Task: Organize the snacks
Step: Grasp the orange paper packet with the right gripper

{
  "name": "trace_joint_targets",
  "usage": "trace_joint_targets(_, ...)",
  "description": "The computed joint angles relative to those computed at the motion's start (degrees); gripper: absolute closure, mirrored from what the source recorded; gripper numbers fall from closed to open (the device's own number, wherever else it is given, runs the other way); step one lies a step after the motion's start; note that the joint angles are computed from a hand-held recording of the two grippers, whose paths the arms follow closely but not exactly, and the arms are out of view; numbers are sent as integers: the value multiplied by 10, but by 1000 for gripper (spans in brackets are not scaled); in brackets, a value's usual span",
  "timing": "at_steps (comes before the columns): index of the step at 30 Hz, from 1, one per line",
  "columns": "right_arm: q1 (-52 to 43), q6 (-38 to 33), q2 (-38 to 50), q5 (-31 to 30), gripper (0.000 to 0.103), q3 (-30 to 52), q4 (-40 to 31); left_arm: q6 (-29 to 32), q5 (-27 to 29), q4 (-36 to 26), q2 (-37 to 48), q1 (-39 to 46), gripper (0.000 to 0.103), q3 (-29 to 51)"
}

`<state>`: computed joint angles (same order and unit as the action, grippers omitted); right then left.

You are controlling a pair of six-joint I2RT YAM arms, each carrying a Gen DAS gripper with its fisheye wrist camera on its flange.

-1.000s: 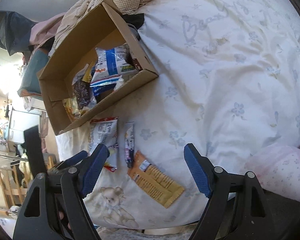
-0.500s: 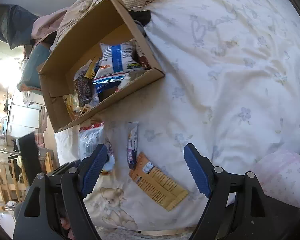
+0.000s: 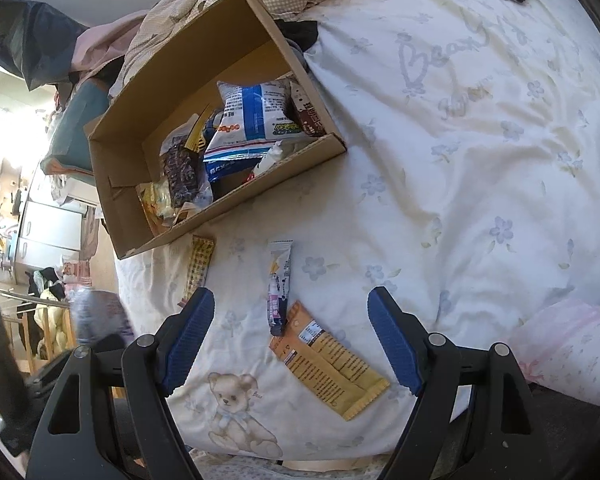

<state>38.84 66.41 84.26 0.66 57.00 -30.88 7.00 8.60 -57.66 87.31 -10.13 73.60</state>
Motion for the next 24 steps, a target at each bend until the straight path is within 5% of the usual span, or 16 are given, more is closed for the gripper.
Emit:
trace_joint_targets(10, -2, -19, 55, -26, 21, 30, -28, 0, 15, 24, 3, 46, 73, -23)
trace_joint_targets(17, 46, -183, 262, -40, 20, 213, -195, -13, 24, 34, 8, 35, 73, -14)
trace_joint_targets(24, 78, -243, 370, -6, 20, 322, -271, -12, 46, 29, -6, 36, 73, -11)
